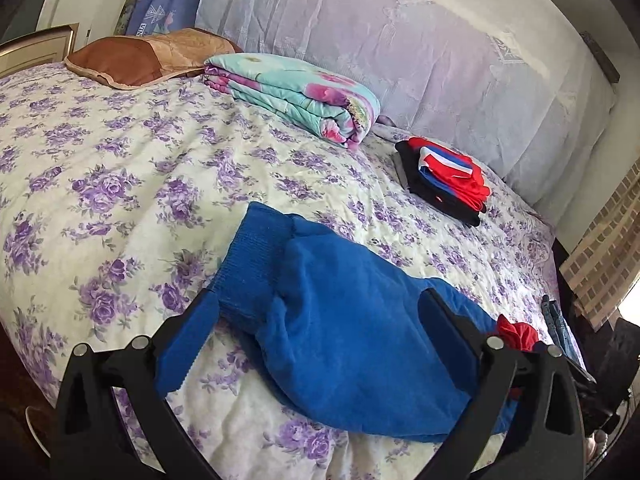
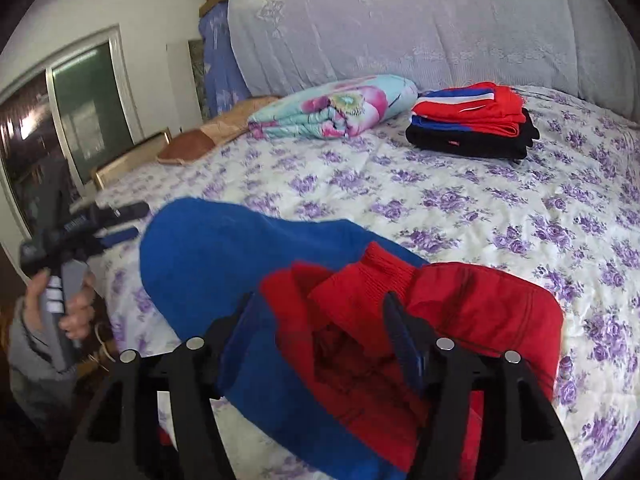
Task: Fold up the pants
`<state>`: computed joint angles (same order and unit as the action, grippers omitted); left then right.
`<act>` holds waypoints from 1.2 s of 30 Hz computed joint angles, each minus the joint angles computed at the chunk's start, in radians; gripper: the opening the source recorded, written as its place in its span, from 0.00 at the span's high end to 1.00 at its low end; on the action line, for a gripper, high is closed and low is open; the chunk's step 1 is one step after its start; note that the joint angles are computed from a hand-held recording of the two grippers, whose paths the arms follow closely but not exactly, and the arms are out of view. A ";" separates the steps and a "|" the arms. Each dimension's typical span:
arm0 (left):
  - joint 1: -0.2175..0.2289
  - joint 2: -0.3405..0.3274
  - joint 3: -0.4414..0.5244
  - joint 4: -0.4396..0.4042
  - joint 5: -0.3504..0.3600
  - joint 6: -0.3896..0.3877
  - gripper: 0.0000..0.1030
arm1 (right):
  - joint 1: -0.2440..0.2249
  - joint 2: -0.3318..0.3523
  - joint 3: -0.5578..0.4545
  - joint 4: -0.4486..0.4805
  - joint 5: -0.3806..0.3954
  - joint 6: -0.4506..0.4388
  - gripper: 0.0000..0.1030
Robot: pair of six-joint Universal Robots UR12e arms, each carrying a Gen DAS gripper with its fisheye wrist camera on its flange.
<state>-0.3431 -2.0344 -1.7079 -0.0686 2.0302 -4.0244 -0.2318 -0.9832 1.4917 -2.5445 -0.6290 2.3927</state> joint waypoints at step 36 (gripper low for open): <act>0.070 -0.020 -0.041 0.069 -0.220 -0.091 0.05 | 0.060 0.069 -0.061 0.031 -0.270 -0.051 0.11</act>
<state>-0.2731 -2.0542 -1.7493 0.0008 1.8099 -4.1158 -0.1716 -0.9140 1.4308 -2.5135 -0.8992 2.3414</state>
